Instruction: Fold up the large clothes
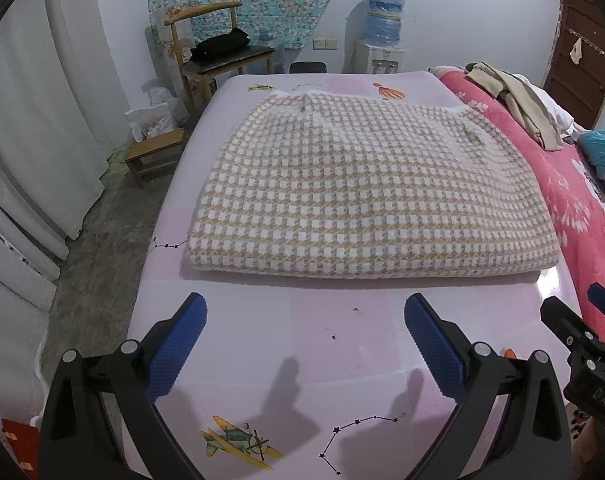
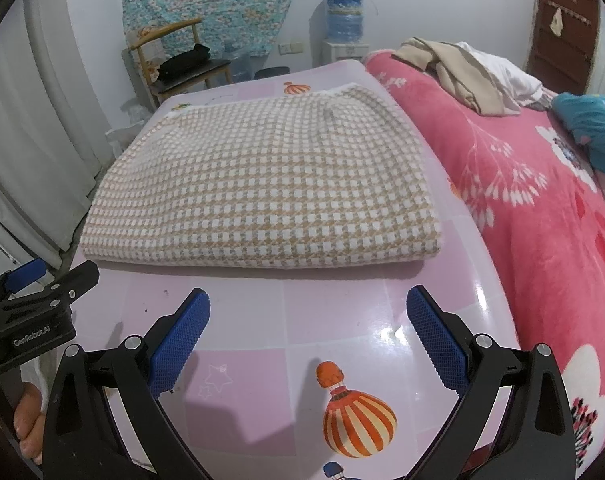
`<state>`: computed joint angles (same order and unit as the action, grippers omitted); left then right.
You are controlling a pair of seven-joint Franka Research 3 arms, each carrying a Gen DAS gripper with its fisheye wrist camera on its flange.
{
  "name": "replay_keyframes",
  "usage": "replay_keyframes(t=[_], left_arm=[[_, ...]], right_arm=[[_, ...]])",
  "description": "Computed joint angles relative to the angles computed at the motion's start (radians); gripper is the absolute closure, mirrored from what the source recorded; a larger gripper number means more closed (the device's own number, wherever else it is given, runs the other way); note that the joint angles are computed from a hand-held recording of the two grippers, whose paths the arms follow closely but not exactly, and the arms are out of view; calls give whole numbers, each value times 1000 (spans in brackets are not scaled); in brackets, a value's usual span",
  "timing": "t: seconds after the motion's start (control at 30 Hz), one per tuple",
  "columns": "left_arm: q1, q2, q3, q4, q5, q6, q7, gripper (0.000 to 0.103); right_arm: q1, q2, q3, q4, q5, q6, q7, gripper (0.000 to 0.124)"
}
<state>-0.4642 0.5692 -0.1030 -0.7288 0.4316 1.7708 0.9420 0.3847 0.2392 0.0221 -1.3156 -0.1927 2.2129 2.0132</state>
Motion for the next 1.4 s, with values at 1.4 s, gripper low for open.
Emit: replay_keyframes(t=[1.4], left_arm=[[10,10,-11,8,-45,14,13,6]], right_arm=[[-7,-3,-2,1,4,-7,-5,29]])
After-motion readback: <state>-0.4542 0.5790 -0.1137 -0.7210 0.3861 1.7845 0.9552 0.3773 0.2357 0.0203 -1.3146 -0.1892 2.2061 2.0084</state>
